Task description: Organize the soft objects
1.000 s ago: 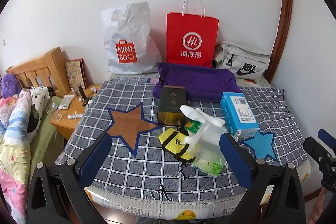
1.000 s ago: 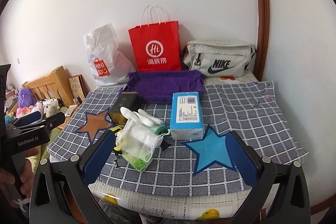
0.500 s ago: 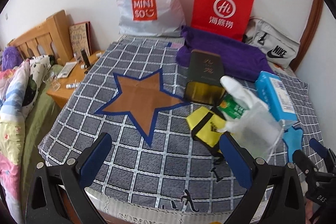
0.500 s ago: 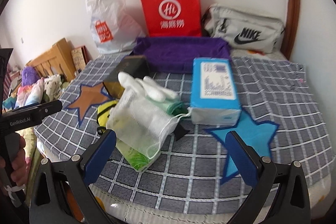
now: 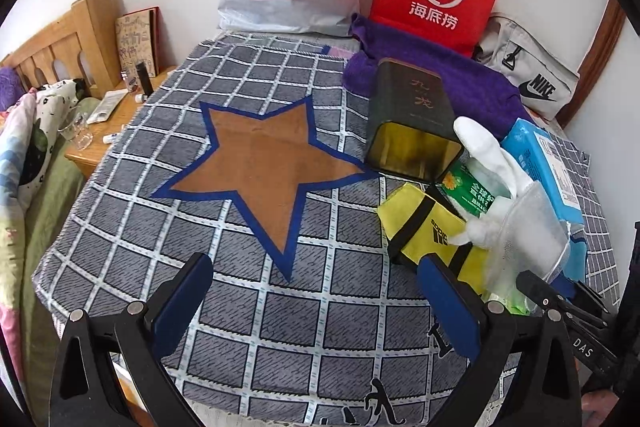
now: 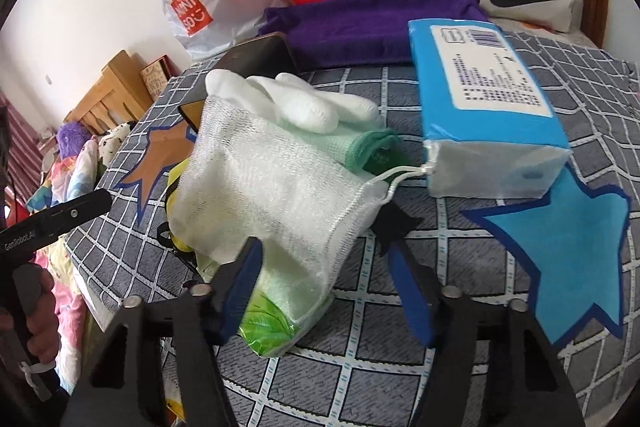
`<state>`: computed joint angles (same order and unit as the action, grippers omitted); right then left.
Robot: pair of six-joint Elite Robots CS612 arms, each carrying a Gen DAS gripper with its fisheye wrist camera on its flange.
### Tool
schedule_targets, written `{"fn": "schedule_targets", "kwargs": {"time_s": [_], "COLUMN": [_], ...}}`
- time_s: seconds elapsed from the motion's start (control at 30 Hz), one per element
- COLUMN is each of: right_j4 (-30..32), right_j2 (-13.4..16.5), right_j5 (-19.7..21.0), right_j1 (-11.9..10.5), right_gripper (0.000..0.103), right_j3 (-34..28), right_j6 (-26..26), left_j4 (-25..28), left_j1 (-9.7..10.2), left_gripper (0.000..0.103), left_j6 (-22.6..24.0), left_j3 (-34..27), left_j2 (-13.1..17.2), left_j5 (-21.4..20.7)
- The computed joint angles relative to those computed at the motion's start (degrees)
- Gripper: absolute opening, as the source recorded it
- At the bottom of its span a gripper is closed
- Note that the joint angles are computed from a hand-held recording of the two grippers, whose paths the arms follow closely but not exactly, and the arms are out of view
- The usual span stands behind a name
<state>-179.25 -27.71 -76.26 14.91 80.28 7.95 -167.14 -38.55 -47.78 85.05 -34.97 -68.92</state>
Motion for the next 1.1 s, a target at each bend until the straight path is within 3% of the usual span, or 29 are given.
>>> {"fn": "schedule_targets", "kwargs": {"time_s": [0.03, 0.07, 0.2, 0.43, 0.63, 0.8, 0.97, 1.03, 1.1], "right_j4": [-0.2, -0.4, -3.1, -5.5, -6.6, -4.2, -0.5, 0.3, 0.1], "right_j2": [0.0, 0.0, -1.1, -4.2, -6.9, -7.5, -6.5, -6.3, -6.2], "right_j5": [0.4, 1.0, 2.5, 2.5, -1.2, -4.3, -5.9, -6.1, -8.2], "right_j1": [0.0, 0.0, -0.3, -0.9, -2.2, -3.4, -4.2, -4.2, -4.2], "right_gripper": [0.036, 0.018, 0.007, 0.005, 0.005, 0.006, 0.011, 0.031, 0.069], "right_j3": [0.0, 0.2, 2.0, 6.2, 10.7, 12.7, 12.0, 11.7, 11.9], "right_j6": [-0.5, -1.1, -1.8, -3.9, -4.3, -3.6, -3.0, -4.5, -6.3], "left_j4": [0.1, 0.3, 0.3, 1.5, 1.5, 1.6, 4.0, 5.6, 8.6], "left_j1": [0.08, 0.18, 0.5, 0.33, 0.04, 0.02, -0.13, -0.16, -0.36], "left_gripper": [0.103, 0.103, 0.103, 0.103, 0.103, 0.103, 0.103, 0.103, 0.103], "left_j6": [0.1, 0.1, -0.3, 0.3, 0.3, 0.7, 1.1, 0.7, 0.3], "left_j3": [-0.2, -0.5, -1.3, -2.4, -2.9, -4.2, -7.5, -9.0, -10.8], "left_j2": [0.2, 0.4, 1.0, 1.4, 1.6, 2.2, 3.7, 4.4, 5.1], "left_j5": [-0.3, -0.7, -2.1, -2.2, -2.6, -5.5, -8.5, -9.4, -9.0]}}
